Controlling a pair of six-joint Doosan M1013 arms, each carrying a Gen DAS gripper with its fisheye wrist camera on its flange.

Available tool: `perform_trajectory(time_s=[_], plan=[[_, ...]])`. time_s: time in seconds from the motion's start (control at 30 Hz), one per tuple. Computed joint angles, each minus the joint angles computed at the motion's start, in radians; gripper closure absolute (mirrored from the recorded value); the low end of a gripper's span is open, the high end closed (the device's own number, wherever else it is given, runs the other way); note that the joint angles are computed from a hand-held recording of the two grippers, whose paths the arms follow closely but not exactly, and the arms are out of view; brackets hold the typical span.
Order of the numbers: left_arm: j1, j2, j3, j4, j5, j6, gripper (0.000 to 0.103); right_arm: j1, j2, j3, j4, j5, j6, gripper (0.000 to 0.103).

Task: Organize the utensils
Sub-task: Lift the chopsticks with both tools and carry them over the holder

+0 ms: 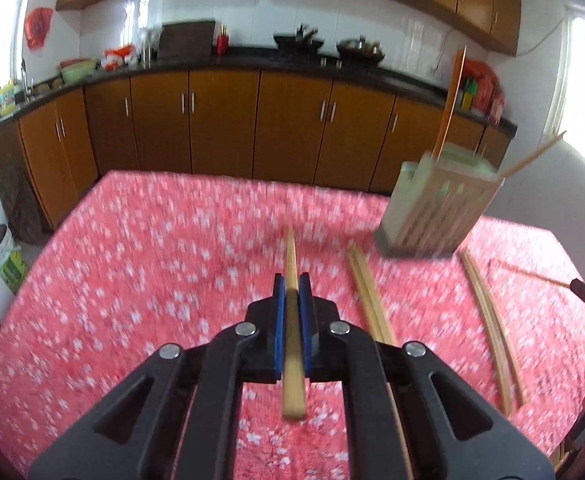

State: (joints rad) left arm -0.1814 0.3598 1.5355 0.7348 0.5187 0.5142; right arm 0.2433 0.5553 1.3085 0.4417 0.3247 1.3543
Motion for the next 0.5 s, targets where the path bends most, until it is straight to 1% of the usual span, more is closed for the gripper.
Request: perform_trajectory(time_s=[0.13,0.3,0.4,0.5], plan=[[-0.004,-0.018,-0.008,0.111,-0.012,-0.093,0.095,0.002,-0.006,-0.006,0.034,-0.039,-0.041,0.095],[-0.005,-0.023,-0.037,0.151,-0.017,-0.088,0.095,0.006,-0.014,-0.020,0.057,-0.073,-0.071,0.095],[-0.008,-0.029,-0.052,0.170,-0.032,-0.075,0.095,0.005,-0.019,-0.033,0.168,-0.081,-0.185,0.095],[-0.015,-0.035,-0.064,0.179,-0.044,-0.064,0.095,0.006,-0.025,-0.043,0.351,-0.081,-0.362,0.095]])
